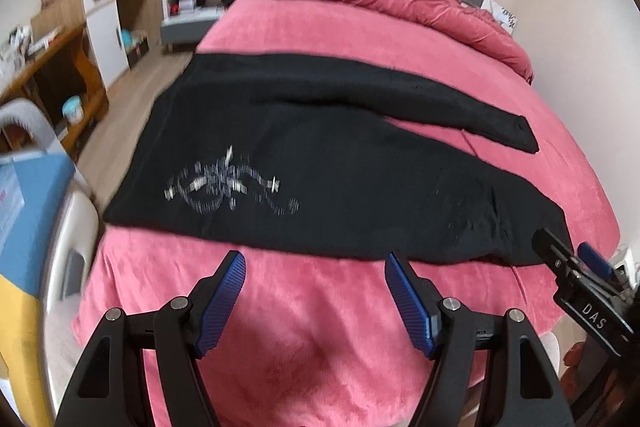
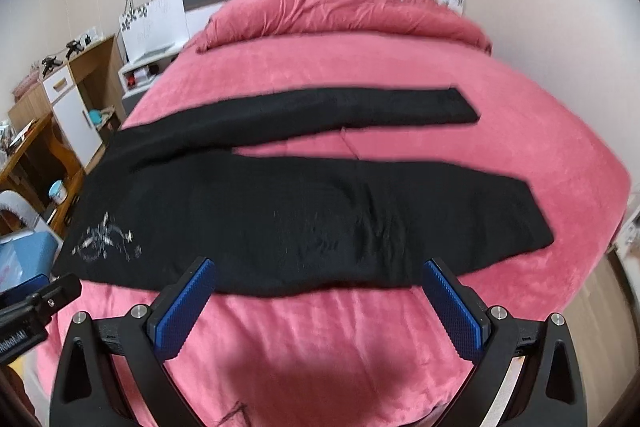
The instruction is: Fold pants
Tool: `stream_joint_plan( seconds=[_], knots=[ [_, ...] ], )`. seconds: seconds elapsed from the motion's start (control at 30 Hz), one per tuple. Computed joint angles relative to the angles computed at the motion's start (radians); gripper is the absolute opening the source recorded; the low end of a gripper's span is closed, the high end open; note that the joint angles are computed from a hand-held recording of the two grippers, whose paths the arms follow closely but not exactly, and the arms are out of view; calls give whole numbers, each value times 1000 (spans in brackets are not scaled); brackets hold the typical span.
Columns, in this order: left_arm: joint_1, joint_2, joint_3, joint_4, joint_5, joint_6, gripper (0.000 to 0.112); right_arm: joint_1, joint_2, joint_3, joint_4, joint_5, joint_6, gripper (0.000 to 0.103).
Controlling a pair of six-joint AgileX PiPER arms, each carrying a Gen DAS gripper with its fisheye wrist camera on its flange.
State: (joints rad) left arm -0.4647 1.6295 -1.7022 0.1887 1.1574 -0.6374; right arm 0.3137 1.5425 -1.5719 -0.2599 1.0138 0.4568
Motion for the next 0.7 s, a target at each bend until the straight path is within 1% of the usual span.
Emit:
stream_joint_plan(
  seconds=[0.07, 0.1, 0.2, 0.23, 0.3, 0.37, 0.4, 0.47, 0.53, 0.6, 0.63, 0.7],
  knots=[
    [39, -9, 55, -76, -28, 25, 74, -39, 9, 32, 69, -12, -42, 103],
    [76, -11, 86, -148, -43, 61, 74, -57, 11, 51, 101, -21, -61, 103],
    [153, -4, 150, -293, -56, 115, 74, -115, 16, 116, 213, -60, -136, 103],
    [180, -4, 185, -336, -72, 131, 74, -133, 19, 141, 248, -71, -161, 103],
    [217, -8, 245, -382, -110, 145, 74, -182, 45, 160, 330, -53, -214, 103],
    [250, -24, 310, -417, -173, 178, 74, -241, 58, 187, 436, -52, -274, 103],
    [271, -39, 351, -447, -223, 213, 74, -271, 61, 204, 481, -60, -293, 103],
    [307, -57, 403, -506, -290, 267, 74, -349, 57, 258, 608, -107, -359, 103],
    [341, -74, 457, -553, -368, 299, 74, -401, 68, 281, 669, -132, -379, 103],
    [373, -72, 486, -584, -410, 299, 74, -462, 86, 309, 783, -158, -447, 102],
    [396, -68, 504, -630, -431, 324, 74, -496, 100, 323, 854, -163, -483, 100],
    [434, -51, 511, -692, -431, 341, 73, -557, 128, 346, 987, -163, -542, 99]
  ],
)
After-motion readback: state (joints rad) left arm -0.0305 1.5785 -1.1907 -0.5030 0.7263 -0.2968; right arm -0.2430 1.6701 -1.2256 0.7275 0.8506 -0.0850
